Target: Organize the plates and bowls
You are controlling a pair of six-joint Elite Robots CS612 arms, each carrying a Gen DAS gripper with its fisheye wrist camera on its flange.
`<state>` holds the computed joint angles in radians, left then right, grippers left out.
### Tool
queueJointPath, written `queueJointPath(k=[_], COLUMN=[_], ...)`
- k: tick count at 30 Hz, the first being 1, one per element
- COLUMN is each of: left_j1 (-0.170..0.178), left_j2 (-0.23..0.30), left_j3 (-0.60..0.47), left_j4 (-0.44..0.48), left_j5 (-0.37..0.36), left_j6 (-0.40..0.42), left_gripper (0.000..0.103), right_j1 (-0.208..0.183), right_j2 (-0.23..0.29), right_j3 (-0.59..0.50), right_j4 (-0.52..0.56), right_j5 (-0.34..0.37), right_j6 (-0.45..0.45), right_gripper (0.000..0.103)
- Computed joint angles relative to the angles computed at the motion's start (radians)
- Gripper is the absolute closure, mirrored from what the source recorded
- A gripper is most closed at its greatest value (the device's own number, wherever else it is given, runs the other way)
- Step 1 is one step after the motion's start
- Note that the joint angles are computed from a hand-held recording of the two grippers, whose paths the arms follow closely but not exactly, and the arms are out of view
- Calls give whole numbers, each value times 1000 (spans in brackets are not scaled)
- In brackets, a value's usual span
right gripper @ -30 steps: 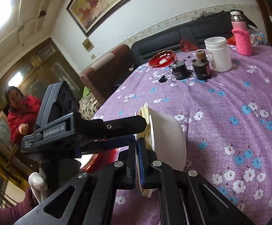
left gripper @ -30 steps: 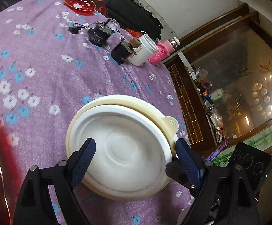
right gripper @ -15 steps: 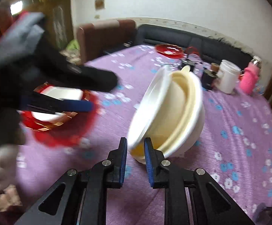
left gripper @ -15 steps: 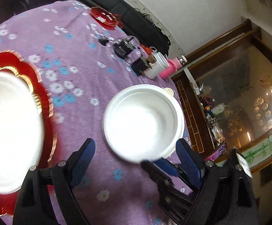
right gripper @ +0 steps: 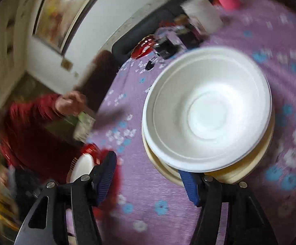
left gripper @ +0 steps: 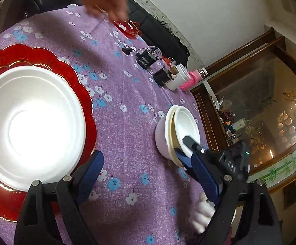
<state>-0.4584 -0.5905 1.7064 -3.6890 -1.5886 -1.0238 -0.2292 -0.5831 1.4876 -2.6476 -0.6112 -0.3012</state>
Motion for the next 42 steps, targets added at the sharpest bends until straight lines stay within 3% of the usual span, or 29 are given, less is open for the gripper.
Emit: queueJointPath(k=[4, 5, 6, 8, 9, 11, 16, 20, 23, 26, 29, 31, 34, 38, 42], left_j1=[-4, -5, -6, -7, -8, -10, -14, -14, -13, -18, -34, -50, -62, -61, -54], left_j2=[3, 2, 3, 4, 4, 3, -9, -17, -19, -39, -82, -115, -147, -165, -166], left_j3=[-7, -7, -10, -12, -11, -10, 11, 33, 54, 90, 148, 190, 239, 283, 311], left_j4=[6, 8, 14, 16, 17, 18, 12, 6, -16, -19, 8, 48, 85, 83, 65], left_j5=[-13, -14, -16, -22, -25, -23, 13, 41, 48, 86, 196, 302, 403, 459, 465], left_j6=[9, 12, 15, 17, 17, 17, 7, -20, -48, -66, -63, -81, -115, -158, -193], left_gripper=[16, 16, 16, 16, 16, 16, 16, 16, 16, 16, 16, 16, 16, 16, 16], right_j1=[-28, -37, -41, -45, -46, -43, -33, -31, -21, -11, 16, 41, 74, 126, 178], right_j2=[49, 69, 81, 98, 102, 92, 45, -1, -33, -68, -81, -78, -69, -41, -9], right_j3=[-41, -53, -59, -80, -84, -70, -15, 38, 67, 82, 61, 42, 1, -70, -145], right_j4=[75, 78, 84, 173, 191, 138, -22, -83, -56, 109, 331, 427, 611, 777, 886], right_j5=[164, 218, 249, 286, 286, 235, 118, 110, 116, 145, 146, 127, 107, 86, 24], right_j6=[261, 354, 405, 429, 418, 398, 325, 206, 84, -93, -267, -333, -424, -488, -474], right_gripper=[38, 45, 59, 83, 89, 91, 94, 94, 94, 93, 93, 93, 93, 93, 91])
